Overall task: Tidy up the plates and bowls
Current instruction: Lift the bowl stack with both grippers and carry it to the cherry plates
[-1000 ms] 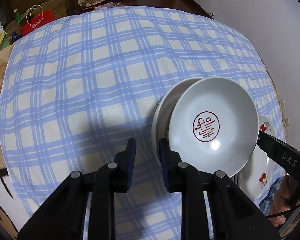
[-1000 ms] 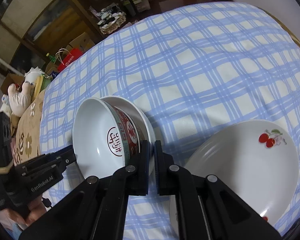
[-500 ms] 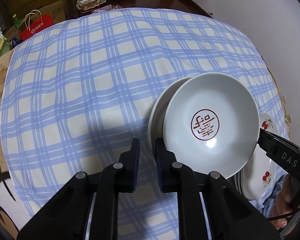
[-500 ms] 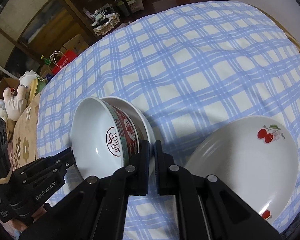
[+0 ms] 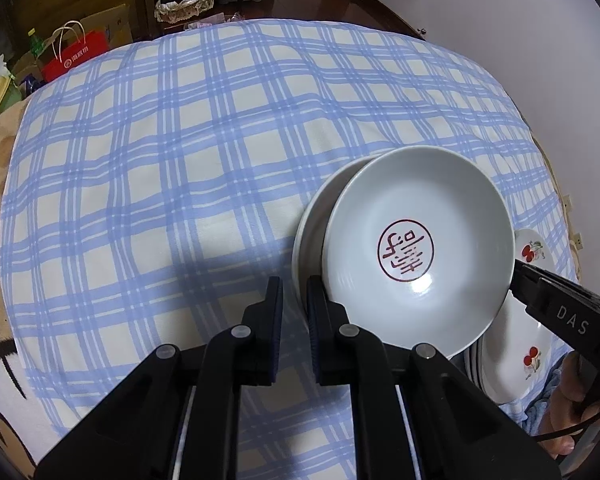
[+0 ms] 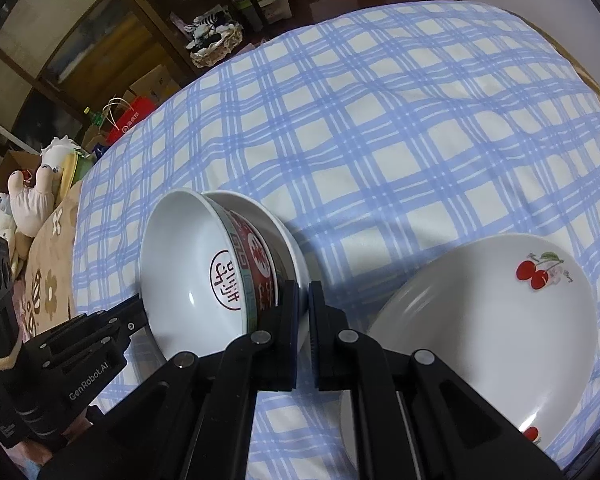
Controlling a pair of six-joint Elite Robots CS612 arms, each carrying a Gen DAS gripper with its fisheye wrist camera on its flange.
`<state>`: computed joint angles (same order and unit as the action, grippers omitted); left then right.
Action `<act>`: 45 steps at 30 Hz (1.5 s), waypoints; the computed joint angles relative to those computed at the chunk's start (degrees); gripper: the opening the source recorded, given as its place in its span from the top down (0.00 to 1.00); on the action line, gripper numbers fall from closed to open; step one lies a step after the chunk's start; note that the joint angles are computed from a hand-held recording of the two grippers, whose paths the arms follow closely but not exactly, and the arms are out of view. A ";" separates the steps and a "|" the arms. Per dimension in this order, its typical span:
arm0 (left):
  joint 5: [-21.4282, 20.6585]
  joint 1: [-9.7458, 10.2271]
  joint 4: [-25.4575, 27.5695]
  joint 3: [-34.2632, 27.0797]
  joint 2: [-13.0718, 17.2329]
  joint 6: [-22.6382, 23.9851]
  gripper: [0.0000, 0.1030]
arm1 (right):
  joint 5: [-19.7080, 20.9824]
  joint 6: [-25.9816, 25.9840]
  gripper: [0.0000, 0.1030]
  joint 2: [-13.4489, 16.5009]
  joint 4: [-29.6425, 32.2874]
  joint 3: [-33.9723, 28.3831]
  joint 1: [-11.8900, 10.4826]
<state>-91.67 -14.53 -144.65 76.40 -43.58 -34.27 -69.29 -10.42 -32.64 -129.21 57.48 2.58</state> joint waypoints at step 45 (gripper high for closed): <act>-2.67 0.60 -6.22 2.34 -0.92 -6.06 0.93 | -5.28 -3.00 0.94 -1.06 -3.80 1.65 1.17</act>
<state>-94.33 -13.93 -150.87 78.74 -44.50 -40.32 -74.57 -13.42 -33.70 -133.00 59.14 3.75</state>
